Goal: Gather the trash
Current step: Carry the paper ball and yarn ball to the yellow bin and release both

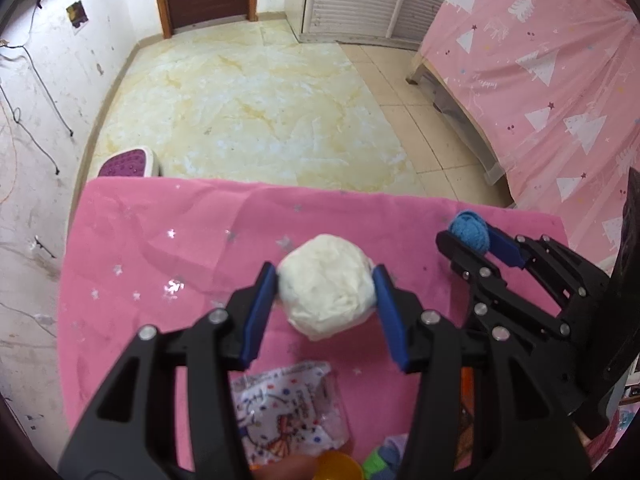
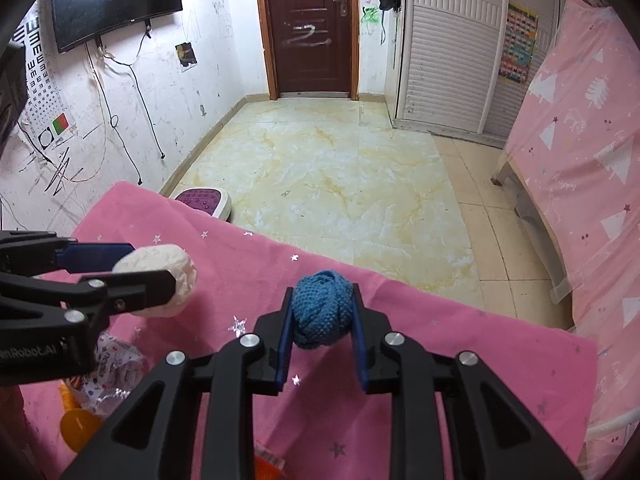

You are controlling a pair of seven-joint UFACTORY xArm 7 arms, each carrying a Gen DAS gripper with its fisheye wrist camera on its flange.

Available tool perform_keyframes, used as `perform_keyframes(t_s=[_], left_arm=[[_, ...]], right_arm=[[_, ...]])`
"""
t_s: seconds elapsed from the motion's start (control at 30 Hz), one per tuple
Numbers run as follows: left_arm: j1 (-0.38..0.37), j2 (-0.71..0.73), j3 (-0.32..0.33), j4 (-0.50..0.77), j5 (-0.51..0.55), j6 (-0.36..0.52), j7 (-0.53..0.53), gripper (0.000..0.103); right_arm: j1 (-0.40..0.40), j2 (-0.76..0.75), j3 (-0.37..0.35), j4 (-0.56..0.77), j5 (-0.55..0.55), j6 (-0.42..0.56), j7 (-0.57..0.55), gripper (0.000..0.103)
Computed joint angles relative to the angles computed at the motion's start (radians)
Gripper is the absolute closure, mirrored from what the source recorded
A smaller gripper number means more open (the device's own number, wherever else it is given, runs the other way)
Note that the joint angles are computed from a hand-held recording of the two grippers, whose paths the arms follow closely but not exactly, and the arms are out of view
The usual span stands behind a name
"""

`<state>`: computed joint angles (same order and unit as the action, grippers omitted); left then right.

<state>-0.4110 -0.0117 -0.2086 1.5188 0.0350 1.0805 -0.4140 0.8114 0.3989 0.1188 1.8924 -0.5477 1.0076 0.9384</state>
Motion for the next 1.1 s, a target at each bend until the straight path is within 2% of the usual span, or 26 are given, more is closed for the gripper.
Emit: perform_keyframes(t_s=[0.2,0.4,0.73,1.1], left_arm=[[-0.016,-0.022,-0.016,0.009,0.03,0.011,-0.02,0.055],[-0.049,-0.028,-0.044,0.028,0.058,0.022,-0.046,0.055],[-0.138,0.016,-0.088,0.098,0.112,0.037,-0.093,0.055],[-0.266,0.123,-0.102,0.228,0.18,0.074,-0.135,0.055]], right_arm=[[0.0,-0.085,0.011,-0.093,-0.032,0.0,0.049,0.084],[-0.031,-0.211,0.055,-0.232,-0.085,0.001,0.129,0.084],[-0.142,-0.441,0.166,-0.469,-0.112,0.011,0.231,0.084],[-0.276,-0.658,0.265,-0.675,-0.055,0.002,0.281,0.084]])
